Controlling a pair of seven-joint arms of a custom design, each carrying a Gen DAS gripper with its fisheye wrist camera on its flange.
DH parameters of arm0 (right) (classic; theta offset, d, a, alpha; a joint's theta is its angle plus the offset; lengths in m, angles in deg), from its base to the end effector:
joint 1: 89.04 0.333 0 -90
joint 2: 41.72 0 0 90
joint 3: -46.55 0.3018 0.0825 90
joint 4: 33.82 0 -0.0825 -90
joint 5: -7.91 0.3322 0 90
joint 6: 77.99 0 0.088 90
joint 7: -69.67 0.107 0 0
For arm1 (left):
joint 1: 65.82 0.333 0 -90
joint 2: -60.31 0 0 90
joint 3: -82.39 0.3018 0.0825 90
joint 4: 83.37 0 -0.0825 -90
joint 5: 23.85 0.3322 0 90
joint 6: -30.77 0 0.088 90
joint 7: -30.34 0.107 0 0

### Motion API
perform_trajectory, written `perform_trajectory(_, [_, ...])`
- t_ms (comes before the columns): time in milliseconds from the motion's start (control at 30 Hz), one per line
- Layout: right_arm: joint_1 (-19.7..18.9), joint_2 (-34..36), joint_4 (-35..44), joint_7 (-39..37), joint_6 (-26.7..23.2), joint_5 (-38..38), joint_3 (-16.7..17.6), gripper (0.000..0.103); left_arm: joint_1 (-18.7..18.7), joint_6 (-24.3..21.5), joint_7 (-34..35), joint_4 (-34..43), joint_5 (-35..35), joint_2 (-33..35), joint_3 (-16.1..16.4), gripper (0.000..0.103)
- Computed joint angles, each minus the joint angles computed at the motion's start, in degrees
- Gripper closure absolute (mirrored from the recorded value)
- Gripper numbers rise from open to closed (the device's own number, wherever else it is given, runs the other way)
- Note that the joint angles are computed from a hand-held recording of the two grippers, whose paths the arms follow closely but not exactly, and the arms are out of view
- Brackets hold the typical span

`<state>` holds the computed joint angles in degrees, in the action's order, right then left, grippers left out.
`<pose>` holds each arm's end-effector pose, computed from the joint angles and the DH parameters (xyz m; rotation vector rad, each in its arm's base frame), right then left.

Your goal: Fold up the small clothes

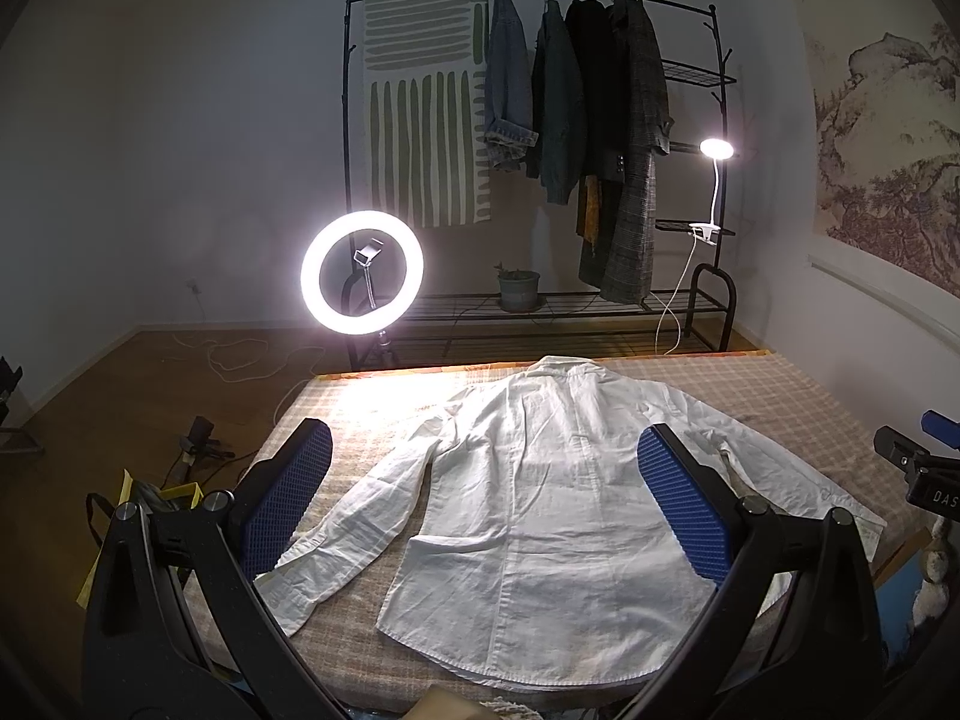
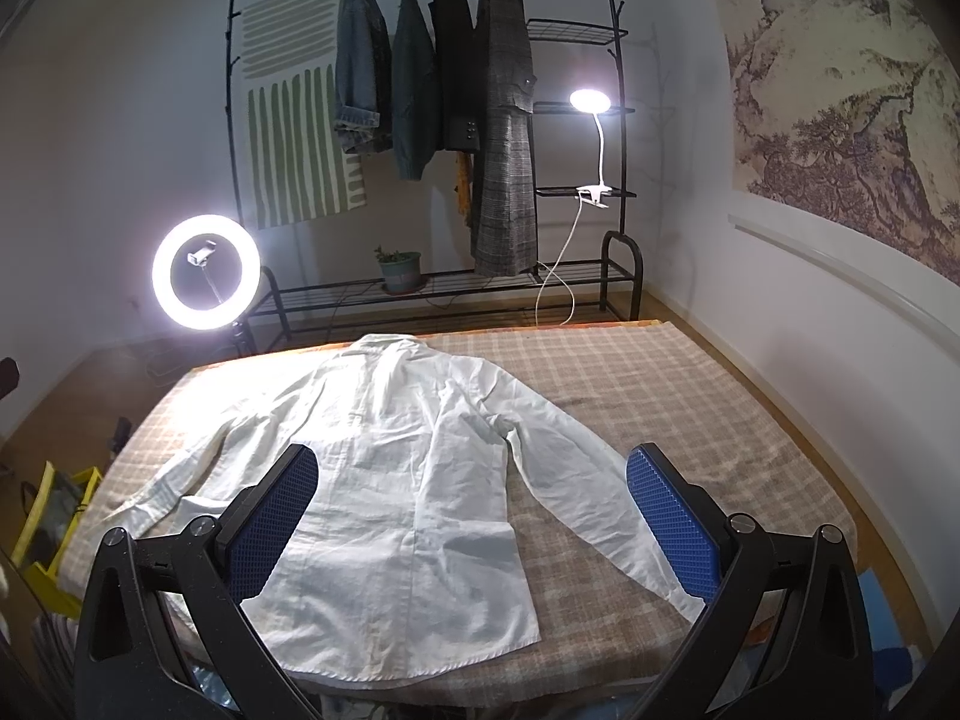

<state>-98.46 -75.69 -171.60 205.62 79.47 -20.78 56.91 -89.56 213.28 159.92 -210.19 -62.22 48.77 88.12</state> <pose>0.3821 0.0437 0.6265 -1.2871 1.9270 -0.9943 0.4762 -0.0898 0.5979 -1.2916 1.7642 -1.1493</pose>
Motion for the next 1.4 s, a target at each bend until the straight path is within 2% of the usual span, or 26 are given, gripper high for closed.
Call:
perform_trajectory(167, [0.0,1.3,1.1,-0.2,0.1,0.0,0.1,0.001,0.4,-0.7,0.5,1.2,-0.2,0.8,0.4,0.0])
perform_trajectory(267, [0.1,1.7,1.0,-0.1,0.7,-0.4,0.1,0.001,-0.5,-1.2,4.3,3.1,-3.8,2.3,1.8,0.0])
perform_trajectory(367, [0.0,2.1,0.8,0.2,1.5,-0.8,0.3,0.001,1.1,-1.1,6.6,4.3,-6.1,3.7,0.6,0.0])
perform_trajectory(467, [-0.2,3.2,1.3,0.5,2.1,-1.3,0.6,0.001,3.6,0.0,6.3,3.8,-6.1,4.1,-2.3,0.0])
perform_trajectory(700, [-0.4,6.0,2.7,1.6,3.8,-3.0,1.4,0.001,7.4,1.7,6.9,5.3,-6.3,6.9,-6.1,0.0])
perform_trajectory(867, [-1.0,9.5,4.7,4.1,5.6,-5.3,2.1,0.001,11.5,0.0,7.1,9.1,-6.4,11.9,-8.2,0.0])
perform_trajectory(900, [-1.0,10.4,5.2,4.5,6.3,-5.8,2.0,0.001,12.5,-0.5,8.5,10.4,-7.9,13.2,-8.8,0.0])
perform_trajectory(1000, [-2.9,13.3,6.3,8.8,10.6,-9.7,3.3,0.001,17.5,-1.6,19.7,15.6,-19.2,17.9,-12.9,0.0])
perform_trajectory(1033, [-2.7,14.3,6.6,9.1,11.8,-10.4,3.0,0.001,18.5,-1.6,19.5,17.5,-18.2,20.4,-13.1,0.001])
perform_trajectory(1067, [-2.1,15.7,7.3,8.9,12.7,-10.5,2.6,0.001,18.8,-1.5,18.4,18.3,-16.5,21.7,-12.9,0.002])
perform_trajectory(1133, [1.0,19.0,9.4,6.1,13.1,-8.5,0.5,0.001,16.3,-2.6,8.2,21.0,-5.5,26.1,-7.4,0.009])
perform_trajectory(1167, [2.8,20.8,10.5,4.2,13.5,-6.9,-0.8,0.001,16.3,-4.4,6.3,23.2,-3.7,28.1,-6.2,0.011])
perform_trajectory(1200, [4.9,22.6,11.5,1.7,13.8,-4.5,-2.4,0.001,15.5,-6.9,1.4,26.2,0.1,31.1,-3.4,0.016])
perform_trajectory(1233, [6.1,23.8,12.3,0.6,13.8,-3.4,-3.1,0.002,15.8,-8.7,-0.9,28.2,2.1,33.0,-2.4,0.02])
perform_trajectory(1267, [7.3,25.2,13.2,-0.8,13.9,-2.1,-3.9,0.004,17.1,-10.9,-1.9,30.5,3.0,34.8,-2.7,0.022])
perform_trajectory(1300, [8.4,26.8,14.3,-2.1,14.0,-1.0,-4.6,0.01,18.6,-13.8,-3.1,33.3,3.9,36.9,-3.0,0.029])
perform_trajectory(1333, [9.5,28.1,15.2,-3.5,13.9,0.0,-5.2,0.014,19.2,-17.8,-6.8,36.9,5.7,39.5,-1.8,0.039])
perform_trajectory(1367, [10.9,29.2,15.7,-5.9,13.9,2.2,-6.2,0.017,20.6,-20.6,-8.5,39.7,6.3,41.6,-2.1,0.043])
perform_trajectory(1400, [12.2,30.2,16.2,-8.4,14.0,4.6,-7.0,0.023,22.3,-23.7,-9.9,42.9,6.7,43.6,-2.8,0.046])
